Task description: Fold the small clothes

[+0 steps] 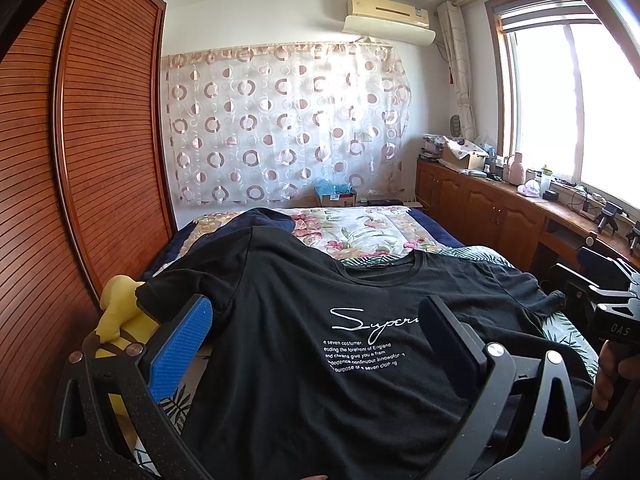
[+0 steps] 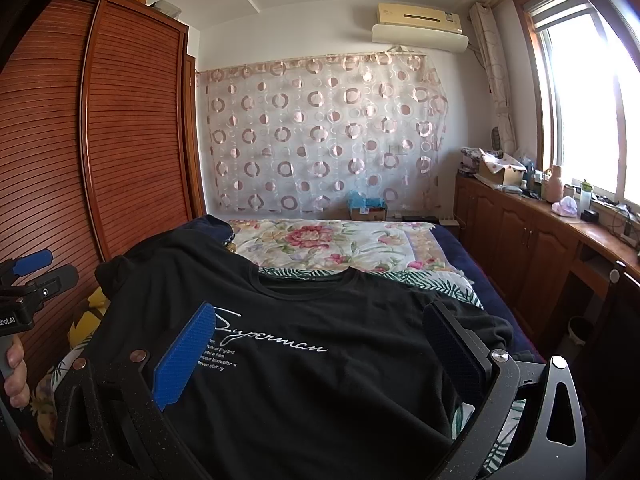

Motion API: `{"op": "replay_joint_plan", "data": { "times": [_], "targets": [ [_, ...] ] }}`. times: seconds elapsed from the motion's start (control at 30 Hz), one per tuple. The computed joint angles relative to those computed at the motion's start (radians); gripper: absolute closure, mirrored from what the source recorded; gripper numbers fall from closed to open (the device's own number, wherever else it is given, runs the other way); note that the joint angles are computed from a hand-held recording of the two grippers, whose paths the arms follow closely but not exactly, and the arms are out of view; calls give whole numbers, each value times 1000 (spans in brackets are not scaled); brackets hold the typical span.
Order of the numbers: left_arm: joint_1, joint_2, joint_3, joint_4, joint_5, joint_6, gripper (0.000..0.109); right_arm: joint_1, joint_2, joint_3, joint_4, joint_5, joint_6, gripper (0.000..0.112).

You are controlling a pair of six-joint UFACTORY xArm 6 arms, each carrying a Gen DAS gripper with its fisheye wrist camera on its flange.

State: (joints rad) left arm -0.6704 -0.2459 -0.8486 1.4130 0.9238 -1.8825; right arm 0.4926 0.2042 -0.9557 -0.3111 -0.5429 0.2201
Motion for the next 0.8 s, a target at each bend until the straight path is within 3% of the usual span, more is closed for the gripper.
{"op": "replay_joint_plan", "data": {
  "times": [0.8],
  "targets": [
    [-11,1,-6,-8,13,9,6,-9,-3,-2,-29,4,28,9]
  ]
}}
